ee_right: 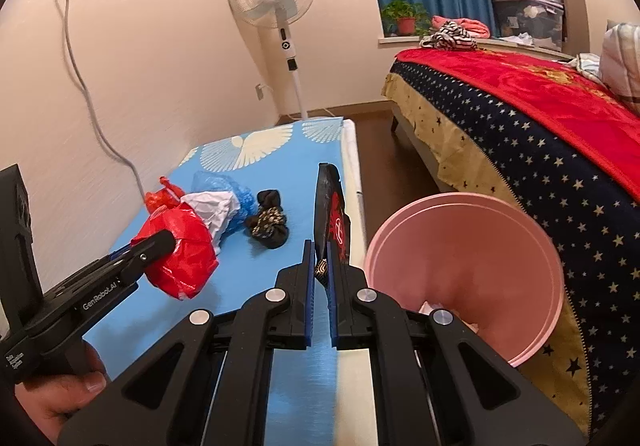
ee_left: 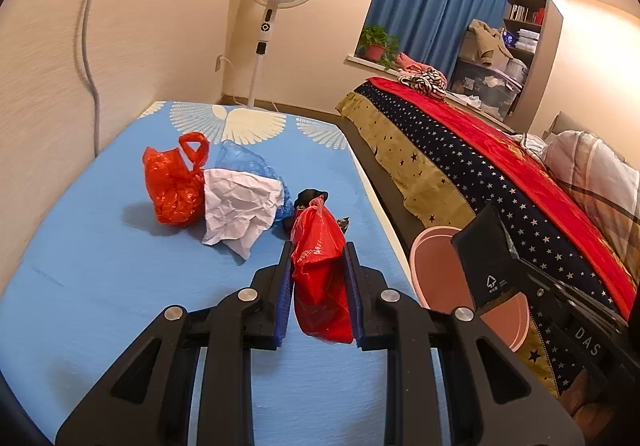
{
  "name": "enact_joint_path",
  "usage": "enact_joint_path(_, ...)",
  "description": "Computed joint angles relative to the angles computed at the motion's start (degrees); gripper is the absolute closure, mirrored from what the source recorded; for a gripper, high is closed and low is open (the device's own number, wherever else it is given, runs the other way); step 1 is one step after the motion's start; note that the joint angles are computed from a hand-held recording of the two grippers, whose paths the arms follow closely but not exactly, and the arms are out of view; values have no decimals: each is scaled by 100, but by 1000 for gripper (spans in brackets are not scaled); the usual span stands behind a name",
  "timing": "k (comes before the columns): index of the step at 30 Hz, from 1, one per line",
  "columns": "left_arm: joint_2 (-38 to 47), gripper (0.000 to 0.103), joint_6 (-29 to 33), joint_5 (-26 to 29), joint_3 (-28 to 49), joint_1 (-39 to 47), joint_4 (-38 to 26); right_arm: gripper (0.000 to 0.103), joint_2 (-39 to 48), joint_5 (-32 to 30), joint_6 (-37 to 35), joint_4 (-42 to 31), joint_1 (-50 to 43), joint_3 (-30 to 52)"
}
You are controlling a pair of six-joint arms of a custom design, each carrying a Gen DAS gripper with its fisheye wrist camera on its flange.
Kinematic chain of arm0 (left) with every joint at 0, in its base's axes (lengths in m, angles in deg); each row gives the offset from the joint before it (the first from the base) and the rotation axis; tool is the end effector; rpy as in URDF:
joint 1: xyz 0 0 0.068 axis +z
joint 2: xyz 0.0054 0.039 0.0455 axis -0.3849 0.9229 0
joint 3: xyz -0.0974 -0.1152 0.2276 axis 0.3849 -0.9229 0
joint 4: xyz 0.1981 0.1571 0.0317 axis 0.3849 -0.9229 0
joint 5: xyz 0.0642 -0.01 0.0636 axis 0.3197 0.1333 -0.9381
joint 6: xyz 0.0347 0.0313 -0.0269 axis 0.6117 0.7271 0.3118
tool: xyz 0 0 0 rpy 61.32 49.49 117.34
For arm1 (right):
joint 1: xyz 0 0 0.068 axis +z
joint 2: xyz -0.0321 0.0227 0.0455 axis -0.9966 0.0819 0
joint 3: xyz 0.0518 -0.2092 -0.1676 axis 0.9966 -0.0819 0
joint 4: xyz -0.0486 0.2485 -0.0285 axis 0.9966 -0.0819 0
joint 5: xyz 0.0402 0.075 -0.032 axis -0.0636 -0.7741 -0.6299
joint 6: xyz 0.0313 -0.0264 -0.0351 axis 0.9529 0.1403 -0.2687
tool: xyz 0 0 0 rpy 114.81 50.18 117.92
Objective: Collect trash
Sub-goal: 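Carry the snack package with right gripper while left carries red bag over bucket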
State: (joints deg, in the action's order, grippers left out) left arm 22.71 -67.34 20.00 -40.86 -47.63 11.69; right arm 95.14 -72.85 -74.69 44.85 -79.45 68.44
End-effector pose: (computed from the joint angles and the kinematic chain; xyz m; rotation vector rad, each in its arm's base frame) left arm 0.1953 -0.0872 0.1141 0.0072 2.1418 -0.3707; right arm 0.1672 0.0190 0.1376 0.0761 2.1504 0.2351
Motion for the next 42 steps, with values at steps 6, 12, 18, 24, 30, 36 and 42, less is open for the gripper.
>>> enact_joint_path(6, 197, 79, -10, -91, 139, -136, 113, 97, -206, -21, -27, -87, -393, 11)
enact_joint_path(12, 402, 79, 1, -193, 264, -330, 248, 97, -115, -193, -101, 27, -868, 23)
enact_joint_path(18, 490, 79, 84, -276, 354, -488, 300, 97, -39, -194, -142, 168, -1142, 28)
enact_joint_path(24, 549, 79, 168, -318, 426, -584, 355, 97, 134, -134, -147, 357, -1208, 49)
enact_joint_path(30, 739, 79, 163, -345, 529, -695, 464, 97, 332, -106, -197, 558, -1279, 55)
enact_joint_path(36, 903, 79, 181, -403, 717, -869, 468, 97, 547, -118, -196, 722, -1441, 90)
enact_joint_path(42, 1261, 79, 169, -330, 978, -992, 552, 97, 658, -209, -255, 828, -1765, 120)
